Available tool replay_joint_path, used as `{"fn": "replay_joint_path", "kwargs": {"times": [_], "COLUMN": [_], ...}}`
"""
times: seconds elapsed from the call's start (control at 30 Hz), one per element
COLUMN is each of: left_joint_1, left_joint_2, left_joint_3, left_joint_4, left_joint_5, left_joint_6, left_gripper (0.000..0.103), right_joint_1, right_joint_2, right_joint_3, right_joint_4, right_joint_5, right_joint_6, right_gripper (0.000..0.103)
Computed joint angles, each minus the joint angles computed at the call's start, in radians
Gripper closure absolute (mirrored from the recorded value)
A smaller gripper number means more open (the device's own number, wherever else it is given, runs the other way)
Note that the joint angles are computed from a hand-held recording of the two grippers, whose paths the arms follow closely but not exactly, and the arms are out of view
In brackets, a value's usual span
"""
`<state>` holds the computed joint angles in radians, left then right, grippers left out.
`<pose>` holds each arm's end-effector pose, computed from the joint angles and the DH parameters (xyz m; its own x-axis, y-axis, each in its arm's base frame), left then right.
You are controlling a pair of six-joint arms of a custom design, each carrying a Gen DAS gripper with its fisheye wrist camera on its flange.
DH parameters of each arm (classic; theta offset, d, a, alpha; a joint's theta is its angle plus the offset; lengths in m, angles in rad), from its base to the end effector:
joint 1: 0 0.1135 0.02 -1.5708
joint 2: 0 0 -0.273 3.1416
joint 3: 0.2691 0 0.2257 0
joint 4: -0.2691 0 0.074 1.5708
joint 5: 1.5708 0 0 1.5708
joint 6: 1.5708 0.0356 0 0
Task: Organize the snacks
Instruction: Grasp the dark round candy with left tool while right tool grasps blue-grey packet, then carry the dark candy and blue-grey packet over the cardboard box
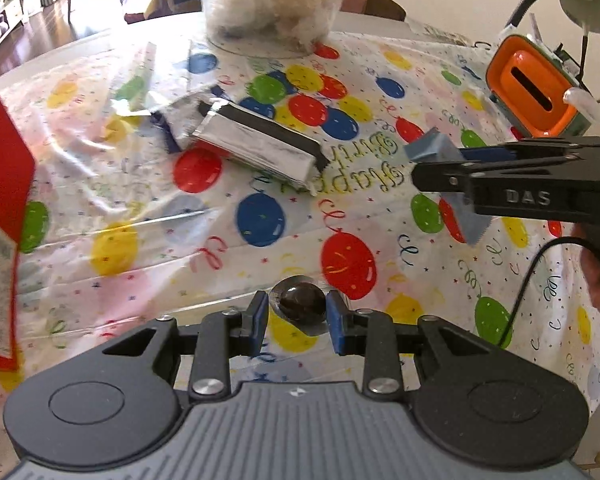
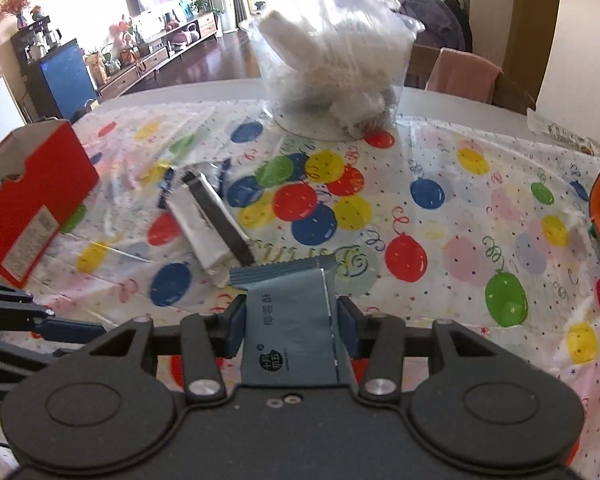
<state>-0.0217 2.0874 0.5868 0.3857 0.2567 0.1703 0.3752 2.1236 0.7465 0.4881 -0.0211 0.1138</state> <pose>0.2774 -0.0151 0.0407 -0.8622 0.1827 -0.4725 0.2830 0.9473 -0.1501 0.3097 0.1228 0.0588 -0.7608 -0.1776 -0.6243 -0.2943 0.9517 0.0878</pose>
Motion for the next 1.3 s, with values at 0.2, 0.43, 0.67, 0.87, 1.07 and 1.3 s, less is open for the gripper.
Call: {"fn": "replay_joint_path", "kwargs": {"times": [0.2,0.43,0.67,0.87,1.07,1.3], "left_joint_1": [0.089,0.239,0.392,0.529,0.655,0.768], "left_joint_2": [-0.098,-0.222,-0.307,-0.329,-0.308,-0.230], "left_joint_3": [-0.023,-0.010,0.055,0.141,0.255,0.426], "left_joint_4": [-0.052,-0.148,-0.277,-0.397,-0.514,-0.640], "left_joint_5": [0.010,0.070,0.141,0.215,0.279,0.313], "left_joint_6": [0.054,0.133,0.229,0.319,0.414,0.501], "left_gripper": [0.073,0.073,0.073,0.073,0.073,0.073], "right_joint_1": [0.068,0.175,0.292,0.383,0.472,0.544], "right_joint_2": [-0.090,-0.162,-0.208,-0.201,-0.148,-0.018], "right_joint_3": [-0.019,0.017,0.093,0.199,0.345,0.588], "right_joint_4": [-0.051,-0.146,-0.240,-0.323,-0.398,-0.505], "right_joint_5": [0.029,0.099,0.181,0.249,0.313,0.347], "right_joint_6": [0.040,0.104,0.157,0.200,0.234,0.249], "right_gripper": [0.057,0.057,0.057,0.057,0.057,0.057]}}
